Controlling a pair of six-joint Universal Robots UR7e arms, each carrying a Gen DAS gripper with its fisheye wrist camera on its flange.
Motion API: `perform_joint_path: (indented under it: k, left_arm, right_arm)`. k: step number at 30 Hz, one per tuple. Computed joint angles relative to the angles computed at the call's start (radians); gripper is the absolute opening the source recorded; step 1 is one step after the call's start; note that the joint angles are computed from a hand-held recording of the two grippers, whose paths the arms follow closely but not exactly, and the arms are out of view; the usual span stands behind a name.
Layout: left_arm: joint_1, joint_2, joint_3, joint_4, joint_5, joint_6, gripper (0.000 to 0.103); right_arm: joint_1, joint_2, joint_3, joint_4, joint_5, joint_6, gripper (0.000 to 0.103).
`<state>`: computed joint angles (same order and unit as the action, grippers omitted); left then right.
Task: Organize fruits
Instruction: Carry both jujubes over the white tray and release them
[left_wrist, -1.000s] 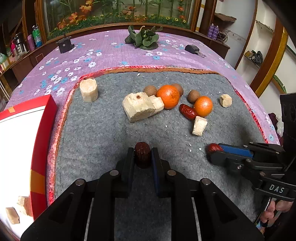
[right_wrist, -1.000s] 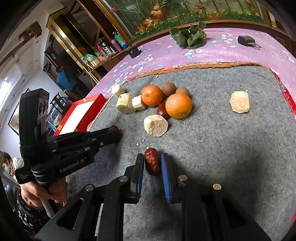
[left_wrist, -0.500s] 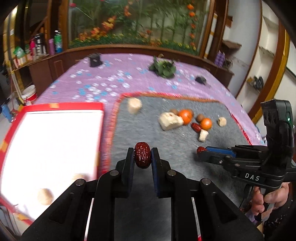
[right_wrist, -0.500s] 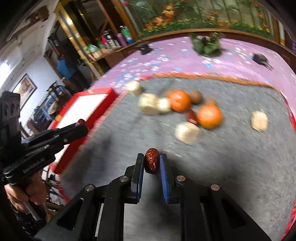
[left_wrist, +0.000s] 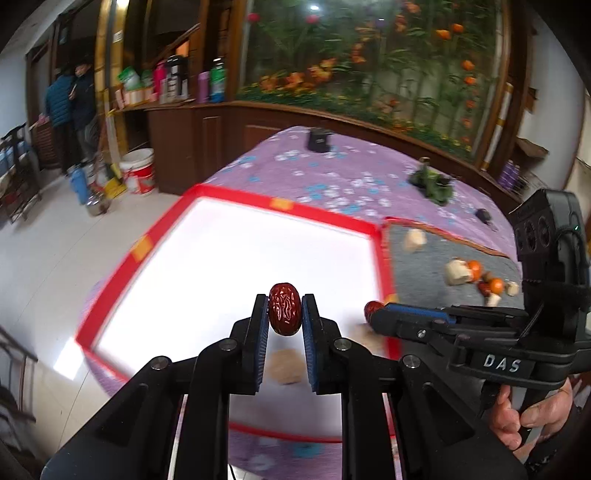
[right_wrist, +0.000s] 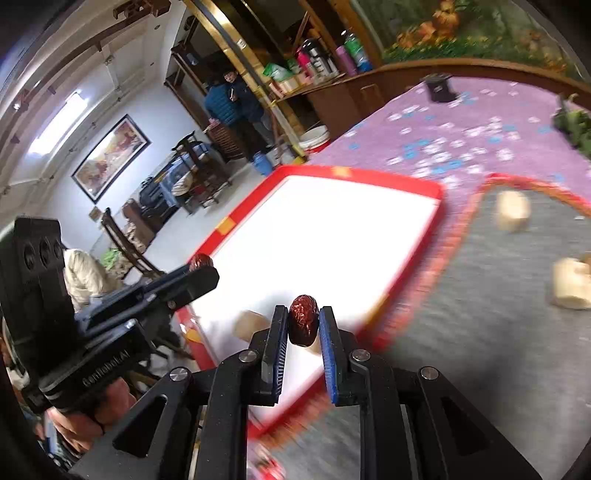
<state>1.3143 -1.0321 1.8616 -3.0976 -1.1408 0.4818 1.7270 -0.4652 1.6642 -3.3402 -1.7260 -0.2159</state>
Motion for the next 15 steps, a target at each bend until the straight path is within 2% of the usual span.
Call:
perform_joint_path:
  k: [6,12,14,15]
  left_arm:
    - [0.043,0.031,-0.044,0.043,0.014,-0.030,0.015]
    - [0.061,0.047,-0.066,0.094,0.020,-0.050,0.015]
    - [0.061,0.041,-0.061,0.111,0.026,-0.066,0.015]
    - [0.064,0.037,-0.060,0.118,0.024,-0.075,0.015]
  right_arm:
    - [0.011,0.067,-0.104,0.076,0.002,0.024,0.017]
    - [0.002,0.081,-0.123,0.104,0.003,0.055,0.019]
    - [0.000,0.077,-0.127,0.112,0.013,0.057,0.025]
    - [-0.002,0.070,-0.119,0.110,0.023,0.061,0.033]
